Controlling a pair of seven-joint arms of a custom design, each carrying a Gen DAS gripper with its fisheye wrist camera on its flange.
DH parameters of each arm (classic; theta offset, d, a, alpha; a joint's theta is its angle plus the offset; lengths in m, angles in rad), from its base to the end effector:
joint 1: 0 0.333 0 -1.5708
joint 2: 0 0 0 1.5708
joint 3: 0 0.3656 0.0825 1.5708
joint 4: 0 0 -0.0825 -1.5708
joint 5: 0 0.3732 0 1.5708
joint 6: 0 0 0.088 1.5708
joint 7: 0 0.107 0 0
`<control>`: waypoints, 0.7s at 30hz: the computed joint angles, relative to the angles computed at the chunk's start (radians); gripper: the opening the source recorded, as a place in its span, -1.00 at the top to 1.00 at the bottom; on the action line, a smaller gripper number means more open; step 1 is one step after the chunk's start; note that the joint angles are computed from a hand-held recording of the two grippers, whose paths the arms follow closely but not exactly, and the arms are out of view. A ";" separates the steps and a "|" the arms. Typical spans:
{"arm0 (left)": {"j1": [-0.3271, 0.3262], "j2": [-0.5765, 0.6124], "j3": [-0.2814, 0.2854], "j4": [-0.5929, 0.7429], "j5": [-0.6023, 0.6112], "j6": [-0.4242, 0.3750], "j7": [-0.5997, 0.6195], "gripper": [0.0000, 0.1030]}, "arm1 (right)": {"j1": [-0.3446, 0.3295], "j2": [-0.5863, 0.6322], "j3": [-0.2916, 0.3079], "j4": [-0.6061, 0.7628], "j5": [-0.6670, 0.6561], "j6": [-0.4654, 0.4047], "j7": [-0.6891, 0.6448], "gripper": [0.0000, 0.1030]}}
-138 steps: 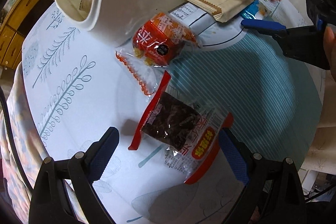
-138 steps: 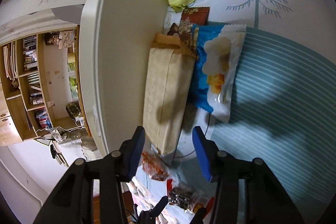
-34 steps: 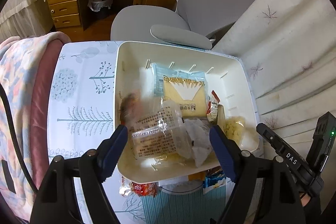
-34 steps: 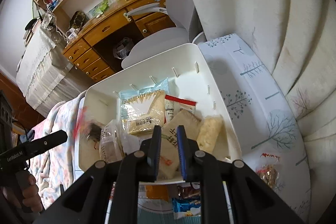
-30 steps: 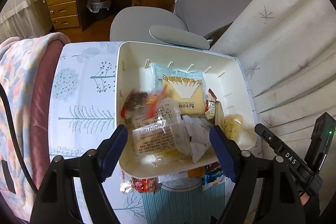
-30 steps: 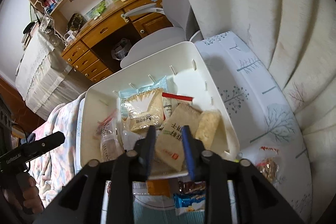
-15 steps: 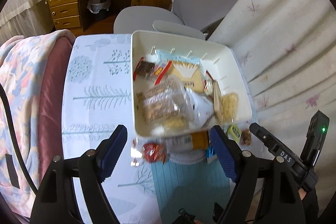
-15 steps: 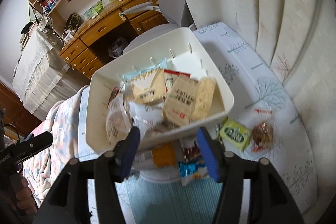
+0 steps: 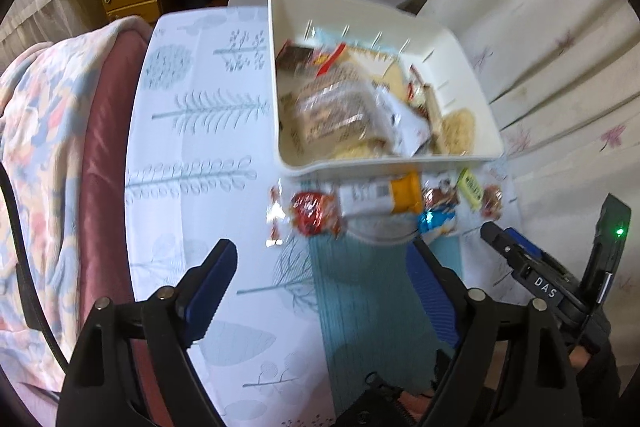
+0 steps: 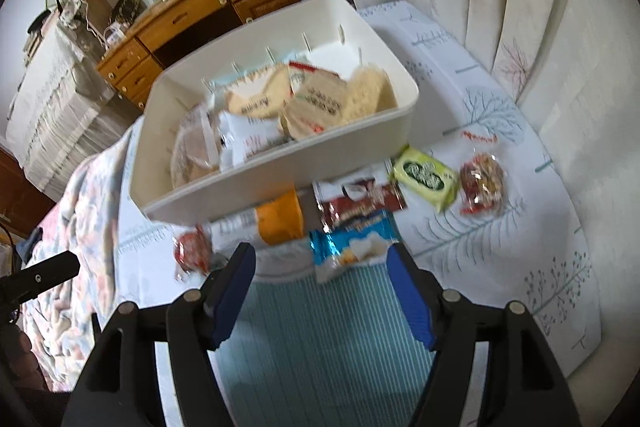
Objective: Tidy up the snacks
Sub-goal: 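Withdraw both open tools from the tray toward the remaining snacks, then grasp the red round-wrapped snack with the left tool while the right tool grasps the blue-white pack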
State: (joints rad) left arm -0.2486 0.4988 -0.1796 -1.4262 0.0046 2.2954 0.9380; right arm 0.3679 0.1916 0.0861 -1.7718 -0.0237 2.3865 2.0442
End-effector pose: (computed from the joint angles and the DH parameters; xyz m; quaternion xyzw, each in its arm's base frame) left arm 0.6905 -0.2818 0.4991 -0.7721 0.6059 -0.1913 0.0106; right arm 0.5871 0.2812 0.5486 -0.6876 0.6950 -0.0683 0.1990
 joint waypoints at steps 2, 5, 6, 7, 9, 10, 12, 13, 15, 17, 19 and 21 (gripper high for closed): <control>-0.004 0.007 0.000 -0.003 -0.001 -0.012 -0.009 -0.68 | 0.001 0.002 -0.001 -0.005 -0.006 -0.016 -0.004 -0.40; -0.022 0.028 0.012 0.011 0.018 -0.036 -0.044 -0.79 | -0.003 0.009 0.002 -0.014 0.002 -0.023 -0.028 -0.52; -0.026 0.038 0.014 0.018 0.023 -0.044 -0.057 -0.79 | -0.004 0.014 0.002 -0.014 0.002 -0.030 -0.042 -0.52; -0.028 0.043 0.013 0.019 0.025 -0.045 -0.064 -0.79 | -0.004 0.018 0.002 -0.012 0.000 -0.035 -0.052 -0.53; -0.032 0.069 0.012 0.042 0.024 -0.063 -0.075 -0.80 | -0.003 0.029 0.002 -0.007 -0.007 -0.049 -0.076 -0.53; -0.034 0.085 0.011 0.058 0.023 -0.073 -0.081 -0.80 | -0.006 0.036 0.003 -0.005 -0.003 -0.053 -0.095 -0.53; -0.043 0.108 0.015 0.079 0.030 -0.084 -0.097 -0.80 | -0.008 0.050 0.004 0.005 0.002 -0.068 -0.126 -0.53; -0.049 0.120 0.019 0.092 0.036 -0.090 -0.110 -0.80 | -0.010 0.058 0.004 0.009 0.005 -0.075 -0.145 -0.53; -0.059 0.144 0.027 0.112 0.046 -0.098 -0.137 -0.80 | -0.011 0.070 0.003 0.015 0.004 -0.084 -0.175 -0.53; -0.068 0.165 0.035 0.125 0.058 -0.088 -0.169 -0.80 | -0.013 0.083 0.001 0.018 0.001 -0.091 -0.204 -0.53; -0.084 0.189 0.049 0.151 0.083 -0.099 -0.200 -0.80 | -0.014 0.098 -0.001 0.023 -0.002 -0.096 -0.233 -0.53; -0.096 0.215 0.058 0.179 0.106 -0.107 -0.225 -0.80 | -0.013 0.108 -0.004 0.023 -0.011 -0.093 -0.253 -0.53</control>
State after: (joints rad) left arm -0.3446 0.7139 -0.1214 -1.2477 0.1102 2.1888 0.7126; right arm 0.3549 0.2998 0.0819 -1.7486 -0.0343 2.2934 1.7914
